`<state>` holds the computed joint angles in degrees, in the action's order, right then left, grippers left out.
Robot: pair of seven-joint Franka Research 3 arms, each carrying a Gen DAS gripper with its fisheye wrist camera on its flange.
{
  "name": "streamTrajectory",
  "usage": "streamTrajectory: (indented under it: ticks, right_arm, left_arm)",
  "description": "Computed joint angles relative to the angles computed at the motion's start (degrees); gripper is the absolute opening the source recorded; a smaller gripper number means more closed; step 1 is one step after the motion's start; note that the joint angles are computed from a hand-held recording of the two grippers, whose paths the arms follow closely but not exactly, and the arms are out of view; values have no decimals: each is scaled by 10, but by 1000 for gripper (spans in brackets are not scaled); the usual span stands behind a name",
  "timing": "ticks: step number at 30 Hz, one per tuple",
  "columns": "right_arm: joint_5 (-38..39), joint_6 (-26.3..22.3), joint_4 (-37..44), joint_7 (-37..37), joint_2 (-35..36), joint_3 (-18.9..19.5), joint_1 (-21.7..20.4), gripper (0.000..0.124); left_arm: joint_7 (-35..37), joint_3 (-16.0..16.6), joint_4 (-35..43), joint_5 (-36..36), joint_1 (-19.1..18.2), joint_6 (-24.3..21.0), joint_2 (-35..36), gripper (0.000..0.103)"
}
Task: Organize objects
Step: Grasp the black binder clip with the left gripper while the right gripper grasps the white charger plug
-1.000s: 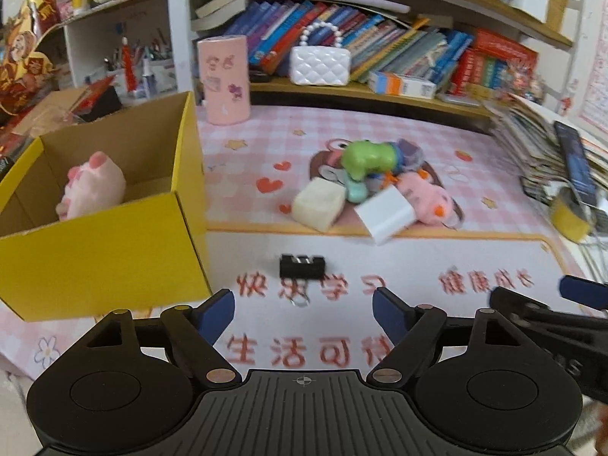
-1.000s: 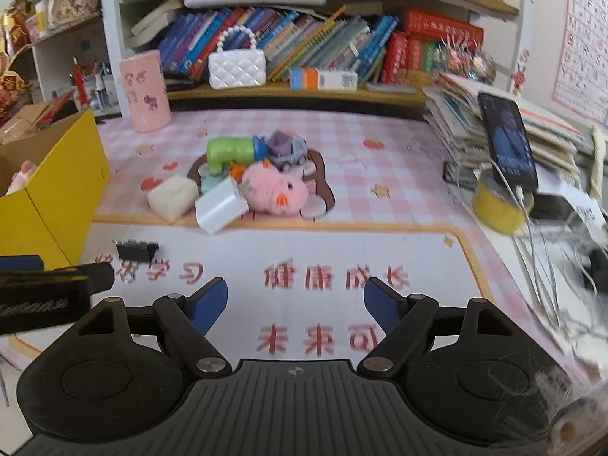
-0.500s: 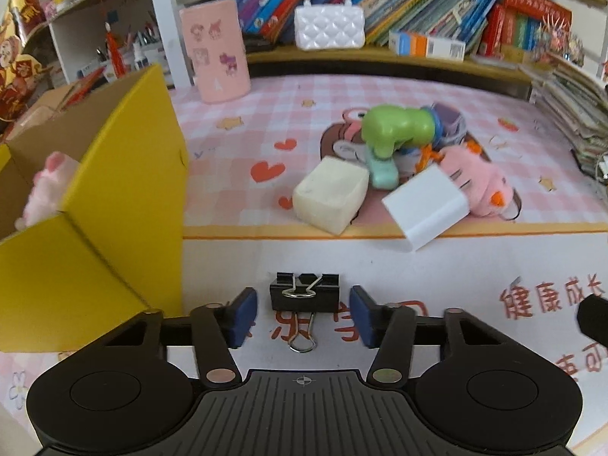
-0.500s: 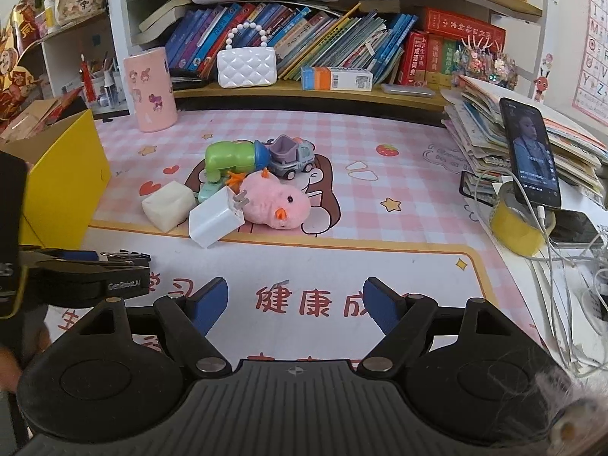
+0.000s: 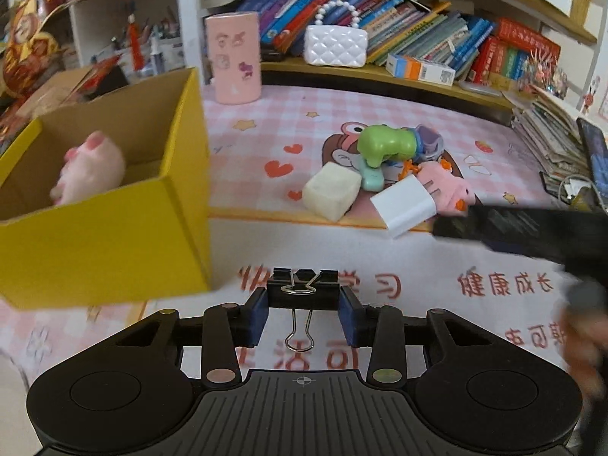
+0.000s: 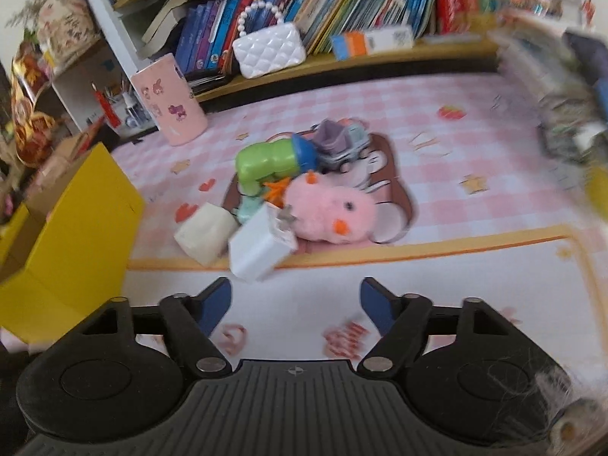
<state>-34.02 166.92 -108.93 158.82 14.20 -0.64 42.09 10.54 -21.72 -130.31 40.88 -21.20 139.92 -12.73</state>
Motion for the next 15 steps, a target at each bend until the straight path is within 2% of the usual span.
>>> streamTrajectory:
  ticks: [3, 6, 8, 9, 11, 13, 15]
  right_arm:
    - [117, 36, 34, -82, 46, 47, -48, 68]
    - [203, 50, 65, -138, 81, 85, -80, 62]
    - [240, 43, 83, -157, 98, 94, -88, 55]
    - [249, 47, 89, -156, 105, 87, -82, 53]
    - [269, 50, 95, -174, 111, 87, -81, 40]
    - [292, 65, 91, -192, 112, 91, -83, 36]
    - [310, 89, 80, -221, 108, 102, -90, 27]
  left_arm:
    - [-1, -1, -5, -12, -3, -12, -13, 38]
    - [-1, -5, -3, -17, -5, -27, -19, 38]
    - [-8, -8, -1, -16, -5, -33, -22, 38]
    - [-12, -9, -1, -15, -5, -35, -23, 38]
    - [-22, -12, -2, -14, -7, -39, -30, 38]
    - [-28, -14, -4, -13, -8, -41, -34, 38]
    - [-29, -16, -5, -13, -9, -44, -37, 38]
